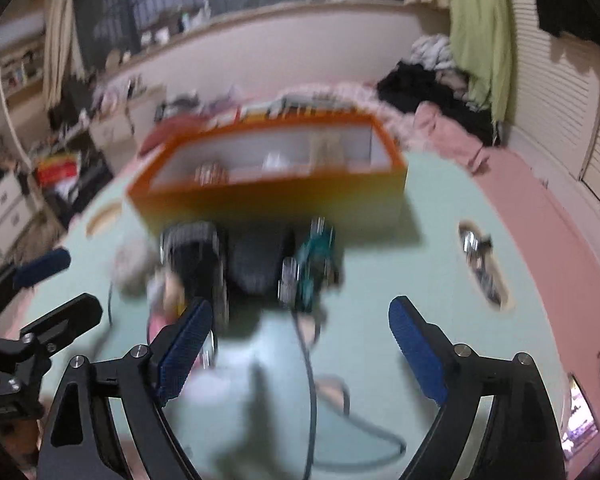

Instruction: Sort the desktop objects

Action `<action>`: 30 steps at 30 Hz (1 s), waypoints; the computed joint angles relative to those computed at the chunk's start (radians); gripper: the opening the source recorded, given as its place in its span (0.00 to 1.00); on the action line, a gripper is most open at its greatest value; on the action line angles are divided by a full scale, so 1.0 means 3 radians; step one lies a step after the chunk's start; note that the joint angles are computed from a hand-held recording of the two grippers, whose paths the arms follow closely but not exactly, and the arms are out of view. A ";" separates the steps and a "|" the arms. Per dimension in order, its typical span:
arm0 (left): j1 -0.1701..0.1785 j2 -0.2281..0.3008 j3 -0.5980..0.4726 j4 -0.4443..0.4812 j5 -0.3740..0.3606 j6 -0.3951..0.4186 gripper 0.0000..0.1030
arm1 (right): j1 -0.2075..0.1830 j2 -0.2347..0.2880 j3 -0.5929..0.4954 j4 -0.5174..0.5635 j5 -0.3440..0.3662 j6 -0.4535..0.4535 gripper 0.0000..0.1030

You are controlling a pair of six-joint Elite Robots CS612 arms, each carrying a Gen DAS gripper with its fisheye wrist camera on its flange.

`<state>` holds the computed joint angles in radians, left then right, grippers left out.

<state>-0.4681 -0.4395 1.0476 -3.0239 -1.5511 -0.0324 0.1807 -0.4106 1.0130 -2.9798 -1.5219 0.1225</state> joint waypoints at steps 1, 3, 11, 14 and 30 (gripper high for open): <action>0.0000 0.0004 0.0015 0.0081 0.0010 -0.0040 0.81 | 0.0006 -0.0015 0.0051 0.0026 -0.0026 -0.0019 0.88; -0.0002 0.0035 -0.0027 0.0328 0.0039 -0.0132 0.81 | 0.0018 -0.0020 0.0112 0.0097 -0.0096 -0.0005 0.91; -0.0035 0.0113 -0.0099 0.0338 0.0245 -0.0121 0.92 | 0.0040 0.0000 0.0133 0.0175 -0.0207 -0.0126 1.00; -0.0029 0.0116 -0.0101 0.0327 0.0231 -0.0109 0.92 | 0.0037 -0.0004 0.0149 0.0162 -0.0206 -0.0131 1.00; -0.0043 0.0092 -0.0060 0.0306 0.0239 -0.0109 0.92 | 0.0036 0.0001 0.0138 0.0166 -0.0200 -0.0139 1.00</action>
